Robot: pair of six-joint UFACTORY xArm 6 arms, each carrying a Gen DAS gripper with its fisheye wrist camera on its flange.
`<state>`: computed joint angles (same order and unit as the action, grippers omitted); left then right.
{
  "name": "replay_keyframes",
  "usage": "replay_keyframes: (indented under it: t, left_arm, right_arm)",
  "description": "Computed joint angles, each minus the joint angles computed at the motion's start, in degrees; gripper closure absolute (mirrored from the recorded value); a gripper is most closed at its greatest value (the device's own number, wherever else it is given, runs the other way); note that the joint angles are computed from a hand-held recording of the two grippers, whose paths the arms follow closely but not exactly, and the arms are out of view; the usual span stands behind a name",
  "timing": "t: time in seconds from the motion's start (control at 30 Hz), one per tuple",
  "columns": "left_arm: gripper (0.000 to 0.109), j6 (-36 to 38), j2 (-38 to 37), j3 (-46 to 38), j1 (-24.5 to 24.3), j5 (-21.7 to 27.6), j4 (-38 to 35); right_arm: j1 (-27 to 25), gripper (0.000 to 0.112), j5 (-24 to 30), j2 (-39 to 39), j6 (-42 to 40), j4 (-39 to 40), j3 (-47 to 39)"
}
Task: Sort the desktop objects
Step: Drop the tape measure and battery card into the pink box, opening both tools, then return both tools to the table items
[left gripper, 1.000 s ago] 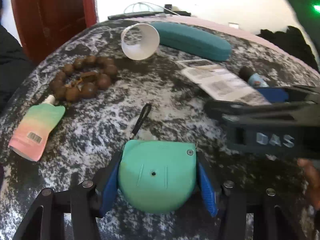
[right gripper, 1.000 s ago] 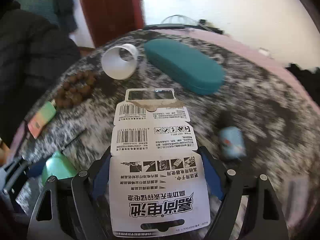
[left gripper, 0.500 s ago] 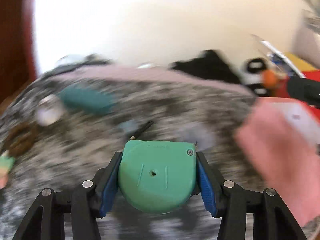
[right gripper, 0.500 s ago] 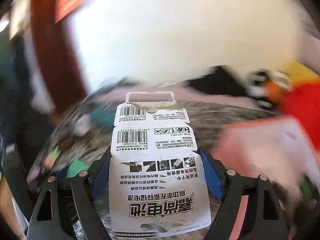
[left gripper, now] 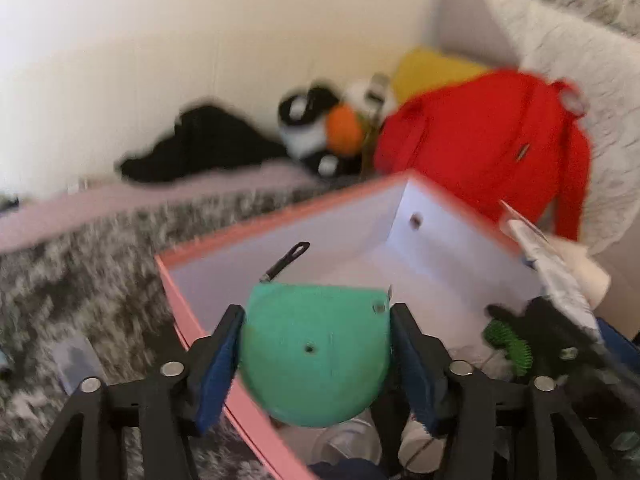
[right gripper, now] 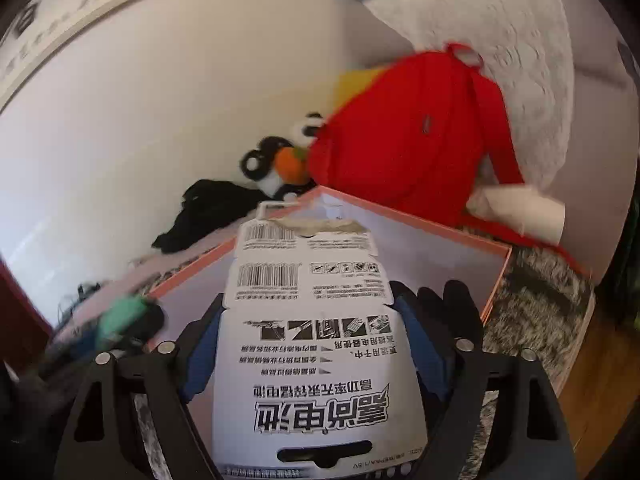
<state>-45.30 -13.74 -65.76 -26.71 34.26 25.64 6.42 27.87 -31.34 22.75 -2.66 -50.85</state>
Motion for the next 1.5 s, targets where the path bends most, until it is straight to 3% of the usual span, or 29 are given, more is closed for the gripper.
replay_keyframes:
  t: [0.03, 0.07, 0.13, 0.27, 0.5, 0.67, 0.8, 1.0, 1.17, 1.33, 1.5]
  left_arm:
    - [0.015, 0.3, 1.1, -0.8, 0.2, 1.1, -1.8]
    - [0.006, 0.3, 1.0, 0.0, 0.5, 0.5, -2.6]
    - [0.006, -1.2, -0.2, 2.3, 0.7, -1.7, -1.8]
    - [0.006, -4.3, -3.1, 4.8, 0.3, -1.7, 2.6]
    - [0.006, -6.2, -13.6, 12.4, 0.5, 6.8, 10.5]
    - [0.006, -4.2, -24.6, 21.1, 3.6, 13.5, 12.5]
    - [0.006, -0.2, -33.4, 28.1, 10.3, 15.9, 9.9]
    - [0.006, 12.4, -42.9, 38.0, 28.9, 10.1, -0.2]
    - [0.006, 26.6, -40.6, 43.3, 43.3, -0.4, -12.9]
    - [0.006, 30.3, -27.3, 39.5, 44.1, -10.5, -19.2]
    - [0.006, 26.4, -12.1, 29.6, 41.3, -14.7, -19.2]
  right_arm:
    - [-0.6, 0.024, 0.3, 0.6, -0.8, 2.1, -0.4]
    - [-1.1, 0.017, 0.2, 1.2, -2.1, 4.7, -0.7]
    - [-1.4, 0.013, -1.7, 1.0, -4.6, 9.4, -0.3]
    - [-0.7, 0.010, -5.2, -1.0, -9.8, 16.7, 1.4]
    - [4.4, 0.010, -8.7, -4.4, -10.9, 24.4, 3.1]
    - [12.5, 0.010, -9.5, -3.9, -5.4, 16.7, 2.9]
    - [20.4, 0.010, -9.6, -0.9, 1.5, 5.9, 1.0]
    - [29.3, 0.010, -10.3, 4.1, 11.4, -10.3, -1.2]
    - [33.0, 0.010, -10.3, 13.2, 4.7, -9.1, -5.9]
    - [33.2, 0.012, -6.5, 28.0, 2.2, -15.5, -17.4]
    - [32.3, 0.012, -3.3, 39.7, -6.8, -5.9, -26.3]
